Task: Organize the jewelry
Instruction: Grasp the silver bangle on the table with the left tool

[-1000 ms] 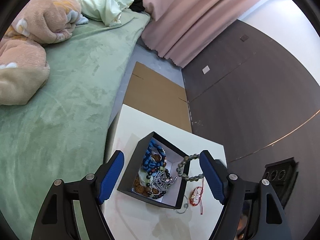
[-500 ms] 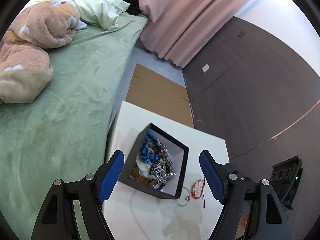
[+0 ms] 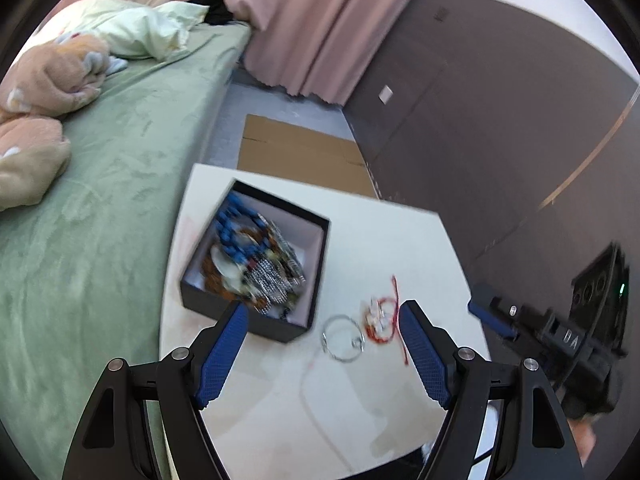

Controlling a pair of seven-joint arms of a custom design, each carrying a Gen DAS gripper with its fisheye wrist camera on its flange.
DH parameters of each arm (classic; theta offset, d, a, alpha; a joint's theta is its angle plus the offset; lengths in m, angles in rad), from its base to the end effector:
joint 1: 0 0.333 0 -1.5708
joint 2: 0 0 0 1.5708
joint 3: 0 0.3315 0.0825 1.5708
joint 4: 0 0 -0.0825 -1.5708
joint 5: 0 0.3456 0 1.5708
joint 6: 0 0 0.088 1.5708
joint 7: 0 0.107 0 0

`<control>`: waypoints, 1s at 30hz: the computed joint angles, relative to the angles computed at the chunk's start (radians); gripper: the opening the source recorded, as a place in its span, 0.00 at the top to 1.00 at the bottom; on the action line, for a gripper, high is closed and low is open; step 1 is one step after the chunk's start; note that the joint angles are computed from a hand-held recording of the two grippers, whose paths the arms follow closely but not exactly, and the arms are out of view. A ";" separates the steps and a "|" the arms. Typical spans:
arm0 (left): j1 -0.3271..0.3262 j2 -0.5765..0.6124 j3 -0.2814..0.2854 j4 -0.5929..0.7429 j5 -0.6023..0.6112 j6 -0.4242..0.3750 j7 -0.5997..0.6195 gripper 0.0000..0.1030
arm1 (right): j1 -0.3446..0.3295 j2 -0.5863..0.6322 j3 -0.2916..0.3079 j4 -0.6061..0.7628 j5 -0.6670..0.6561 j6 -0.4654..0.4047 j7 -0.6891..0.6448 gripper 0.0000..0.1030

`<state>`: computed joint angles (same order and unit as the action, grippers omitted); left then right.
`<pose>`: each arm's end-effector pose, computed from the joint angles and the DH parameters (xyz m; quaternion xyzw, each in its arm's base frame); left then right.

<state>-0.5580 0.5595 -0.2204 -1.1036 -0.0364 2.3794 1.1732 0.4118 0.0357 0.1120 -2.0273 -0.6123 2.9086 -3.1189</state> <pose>0.5584 -0.4732 0.6038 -0.5582 0.7468 -0.3615 0.0061 0.4774 0.3151 0.5561 -0.4463 0.7837 -0.0696 0.4264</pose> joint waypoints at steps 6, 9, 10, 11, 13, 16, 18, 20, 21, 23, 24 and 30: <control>-0.048 -0.005 0.016 -0.038 0.058 -0.004 -0.028 0.42 | -0.017 -0.063 0.009 -0.080 0.005 -0.007 0.028 0.57; -0.055 0.005 0.014 -0.043 0.063 -0.010 -0.046 0.51 | -0.030 -0.088 0.019 -0.116 0.022 -0.006 0.030 0.57; -0.055 0.005 0.014 -0.050 0.062 -0.005 -0.052 0.51 | -0.034 -0.095 0.021 -0.128 0.030 -0.004 0.025 0.57; -0.058 0.008 0.015 -0.054 0.063 -0.002 -0.064 0.53 | -0.038 -0.102 0.024 -0.137 0.036 -0.005 0.025 0.57; -0.068 0.025 0.022 -0.041 0.072 -0.011 -0.092 0.59 | -0.045 -0.112 0.029 -0.153 0.052 -0.006 0.019 0.57; -0.094 0.044 0.042 -0.025 0.106 -0.018 -0.142 0.63 | -0.055 -0.126 0.033 -0.176 0.076 -0.002 0.018 0.57; -0.116 0.062 0.058 -0.001 0.142 -0.032 -0.171 0.64 | -0.062 -0.134 0.035 -0.191 0.093 0.003 0.016 0.57; -0.133 0.084 0.067 0.027 0.171 -0.048 -0.189 0.64 | -0.066 -0.141 0.035 -0.202 0.116 0.002 0.009 0.57; -0.146 0.101 0.075 0.051 0.190 -0.065 -0.198 0.64 | -0.068 -0.145 0.037 -0.207 0.124 0.000 0.006 0.57; -0.166 0.123 0.091 0.080 0.225 -0.085 -0.219 0.64 | -0.069 -0.151 0.037 -0.215 0.145 -0.009 -0.006 0.57; -0.174 0.130 0.098 0.087 0.241 -0.091 -0.231 0.64 | -0.069 -0.153 0.037 -0.216 0.159 -0.013 -0.015 0.57; -0.201 0.211 0.119 0.199 0.293 -0.168 -0.268 0.65 | -0.063 -0.156 0.031 -0.234 0.243 -0.007 -0.072 0.57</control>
<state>-0.7589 0.7706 -0.1016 -0.9041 0.2565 2.2113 0.9054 0.3490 -0.1200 0.1427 -2.2613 -0.3697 2.9018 -3.1913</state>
